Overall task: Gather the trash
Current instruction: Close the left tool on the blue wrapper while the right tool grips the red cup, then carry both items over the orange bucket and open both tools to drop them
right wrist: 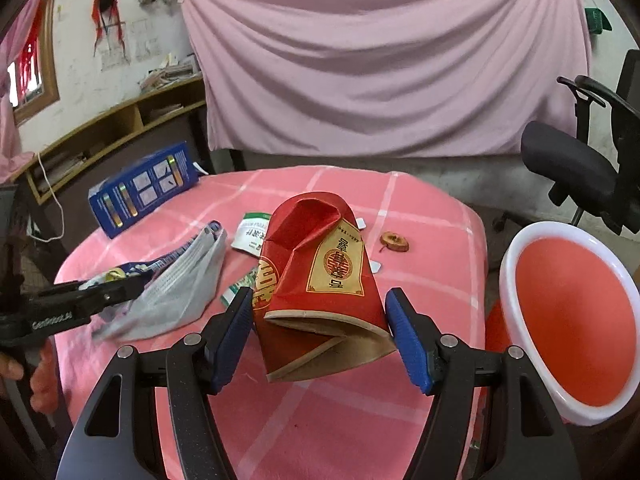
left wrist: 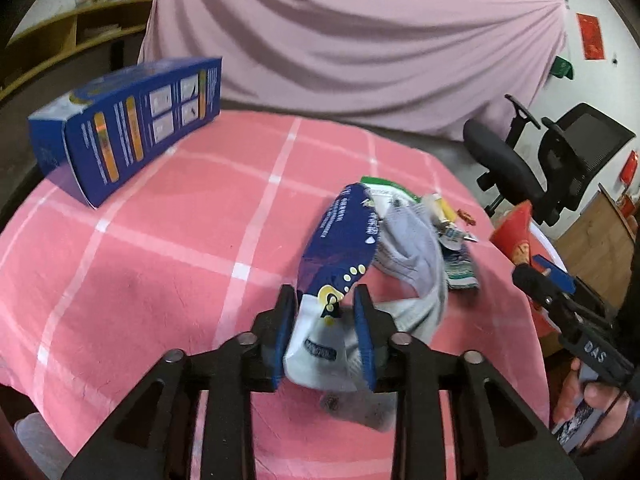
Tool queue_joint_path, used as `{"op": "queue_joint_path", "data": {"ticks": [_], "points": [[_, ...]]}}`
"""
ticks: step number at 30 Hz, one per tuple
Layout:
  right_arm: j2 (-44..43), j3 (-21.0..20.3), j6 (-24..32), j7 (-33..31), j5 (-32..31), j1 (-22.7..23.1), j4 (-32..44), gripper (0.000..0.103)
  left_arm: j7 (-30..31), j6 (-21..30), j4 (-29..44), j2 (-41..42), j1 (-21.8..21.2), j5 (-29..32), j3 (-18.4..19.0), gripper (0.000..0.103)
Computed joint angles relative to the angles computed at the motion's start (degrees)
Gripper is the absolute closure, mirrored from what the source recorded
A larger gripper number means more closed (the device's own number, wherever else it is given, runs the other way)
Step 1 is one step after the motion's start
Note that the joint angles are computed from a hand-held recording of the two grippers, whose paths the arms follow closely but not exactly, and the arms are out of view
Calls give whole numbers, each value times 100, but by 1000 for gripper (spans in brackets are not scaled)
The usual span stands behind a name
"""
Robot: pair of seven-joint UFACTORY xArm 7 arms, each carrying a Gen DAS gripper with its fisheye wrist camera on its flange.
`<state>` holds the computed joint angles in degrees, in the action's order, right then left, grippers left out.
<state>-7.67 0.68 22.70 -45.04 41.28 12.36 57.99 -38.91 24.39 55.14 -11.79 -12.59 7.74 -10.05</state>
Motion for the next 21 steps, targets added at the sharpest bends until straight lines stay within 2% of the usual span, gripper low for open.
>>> {"op": "queue_joint_path", "data": {"ticks": [5, 9, 12, 15, 17, 21], "points": [[84, 15, 229, 283, -204, -88, 108, 37, 901, 122, 280, 316, -141, -744, 322, 69], [184, 45, 416, 509, -410, -174, 210, 37, 1283, 275, 577, 517, -107, -837, 324, 69], [247, 72, 547, 661, -532, -230, 282, 37, 1272, 367, 761, 635, -87, -651, 258, 69], [212, 80, 526, 646, -448, -252, 253, 37, 1146, 295, 689, 580, -78, -512, 222, 82], [167, 71, 457, 564, -323, -240, 211, 37, 986, 138, 577, 502, -65, -343, 179, 82], [79, 30, 312, 331, -22, -187, 129, 37, 257, -185, 357, 302, 89, 587, -43, 83]]}}
